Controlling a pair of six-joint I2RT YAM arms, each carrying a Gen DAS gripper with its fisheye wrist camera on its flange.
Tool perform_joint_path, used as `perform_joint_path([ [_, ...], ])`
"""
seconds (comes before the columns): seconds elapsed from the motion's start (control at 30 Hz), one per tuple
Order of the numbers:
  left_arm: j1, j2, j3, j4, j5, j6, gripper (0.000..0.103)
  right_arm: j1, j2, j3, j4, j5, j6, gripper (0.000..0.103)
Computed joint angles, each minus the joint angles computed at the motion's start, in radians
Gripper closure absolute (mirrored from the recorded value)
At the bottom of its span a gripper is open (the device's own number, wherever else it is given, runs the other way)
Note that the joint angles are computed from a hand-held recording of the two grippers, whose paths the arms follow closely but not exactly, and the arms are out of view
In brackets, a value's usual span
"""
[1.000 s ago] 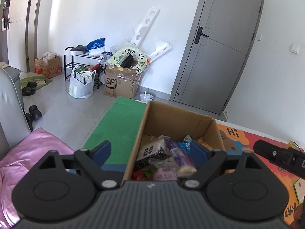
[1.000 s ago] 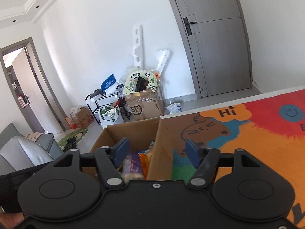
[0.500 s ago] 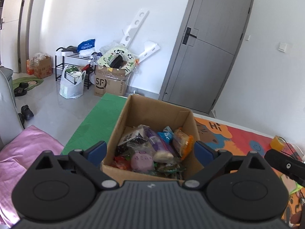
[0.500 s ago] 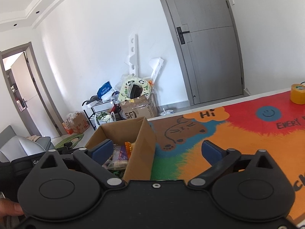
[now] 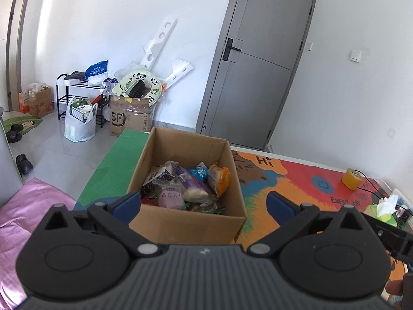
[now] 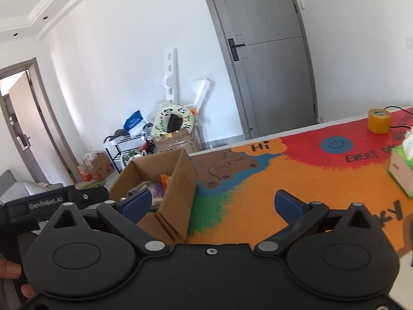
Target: Organize snacks
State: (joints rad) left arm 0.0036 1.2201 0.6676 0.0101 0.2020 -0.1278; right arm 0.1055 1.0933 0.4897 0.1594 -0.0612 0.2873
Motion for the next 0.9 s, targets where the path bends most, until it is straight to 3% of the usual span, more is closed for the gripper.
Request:
perform_joint_path([
  [0.47,-0.026,-0.170,-0.089,-0.077,0.032,0.058,0.000,-0.058,-0.284,-0.088,-0.210,0.020,-0.020,0.000],
  [0.9,-0.055,-0.393,-0.141,-0.251,0.029,0.134,0.000,-0.183,-0.598,-0.086,-0.522,-0.069,-0.079,0.000],
])
